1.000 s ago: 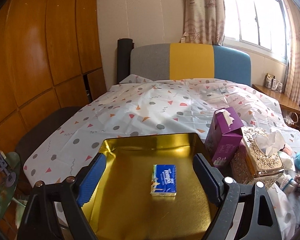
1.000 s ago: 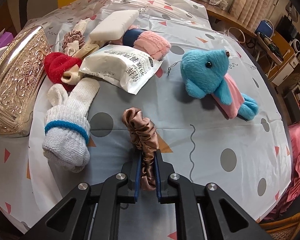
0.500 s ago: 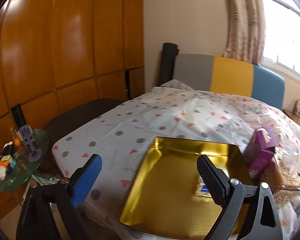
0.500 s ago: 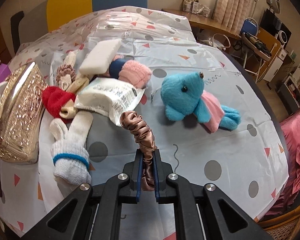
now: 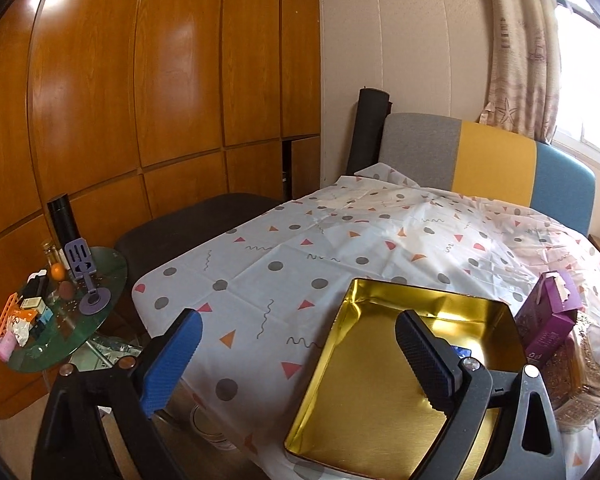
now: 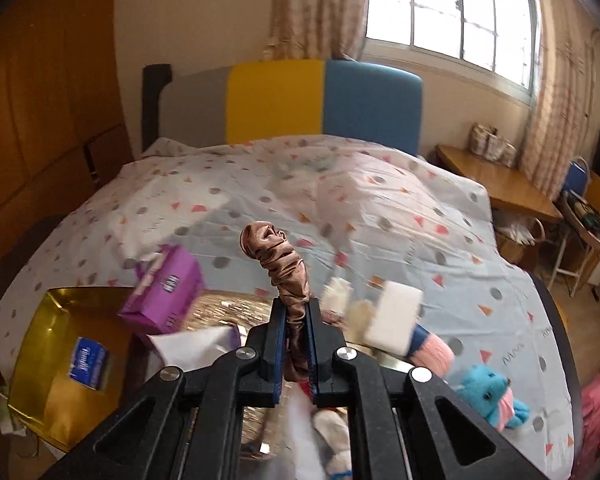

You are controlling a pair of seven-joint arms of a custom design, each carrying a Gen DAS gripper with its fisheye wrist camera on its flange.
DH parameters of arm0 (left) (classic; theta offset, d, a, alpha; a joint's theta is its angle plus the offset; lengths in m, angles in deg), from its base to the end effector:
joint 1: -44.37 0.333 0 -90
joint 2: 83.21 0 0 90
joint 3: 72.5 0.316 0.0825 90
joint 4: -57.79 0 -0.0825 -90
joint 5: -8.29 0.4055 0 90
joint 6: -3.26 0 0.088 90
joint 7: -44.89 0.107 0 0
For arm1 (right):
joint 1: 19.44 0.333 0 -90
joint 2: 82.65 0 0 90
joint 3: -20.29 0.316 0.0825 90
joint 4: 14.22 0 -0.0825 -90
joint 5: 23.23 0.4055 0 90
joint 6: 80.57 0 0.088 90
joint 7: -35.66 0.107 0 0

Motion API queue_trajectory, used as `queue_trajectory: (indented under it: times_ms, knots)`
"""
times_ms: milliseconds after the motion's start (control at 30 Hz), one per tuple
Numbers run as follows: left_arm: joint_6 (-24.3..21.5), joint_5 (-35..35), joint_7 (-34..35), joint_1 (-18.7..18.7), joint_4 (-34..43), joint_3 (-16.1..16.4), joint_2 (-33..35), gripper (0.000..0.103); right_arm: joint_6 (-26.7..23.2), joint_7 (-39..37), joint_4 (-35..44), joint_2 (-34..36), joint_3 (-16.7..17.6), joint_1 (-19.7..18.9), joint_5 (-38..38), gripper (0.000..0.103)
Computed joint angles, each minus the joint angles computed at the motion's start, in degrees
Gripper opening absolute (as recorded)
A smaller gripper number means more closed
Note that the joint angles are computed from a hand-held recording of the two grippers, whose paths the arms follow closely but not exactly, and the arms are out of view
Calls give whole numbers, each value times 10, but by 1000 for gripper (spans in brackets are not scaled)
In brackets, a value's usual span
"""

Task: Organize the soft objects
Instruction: 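Lift the brown scrunchie with the right gripper and drop it into the gold tray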

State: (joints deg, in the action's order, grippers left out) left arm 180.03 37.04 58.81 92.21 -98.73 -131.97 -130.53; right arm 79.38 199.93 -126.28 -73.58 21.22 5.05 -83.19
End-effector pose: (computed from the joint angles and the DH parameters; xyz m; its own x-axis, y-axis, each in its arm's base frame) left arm 0.4213 -0.1165 0.4029 0.4744 -0.8803 -0.0050 -0.4293 -0.2264 -0.8743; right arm 0.5655 0.3124 0.4453 0.0371 -0.9991 -0.0183 -0.6335 -0.0093 -0.7737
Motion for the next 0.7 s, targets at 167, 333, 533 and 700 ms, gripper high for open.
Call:
queue_trajectory:
  times_ms: [167, 333, 533, 700]
  knots:
    - [-11, 3, -2, -1, -1, 5, 5, 98, 32, -145, 110, 86, 31, 21, 91, 8]
    - [-9, 13, -12, -4, -8, 12, -2, 98, 29, -316, 195, 165, 87, 27, 209, 8]
    - [0, 12, -12, -9, -16, 19, -6, 99, -66, -437, 320, 273, 105, 64, 300, 8]
    - [-1, 6, -9, -13, -20, 24, -6, 100, -138, -474, 418, 347, 77, 102, 350, 8]
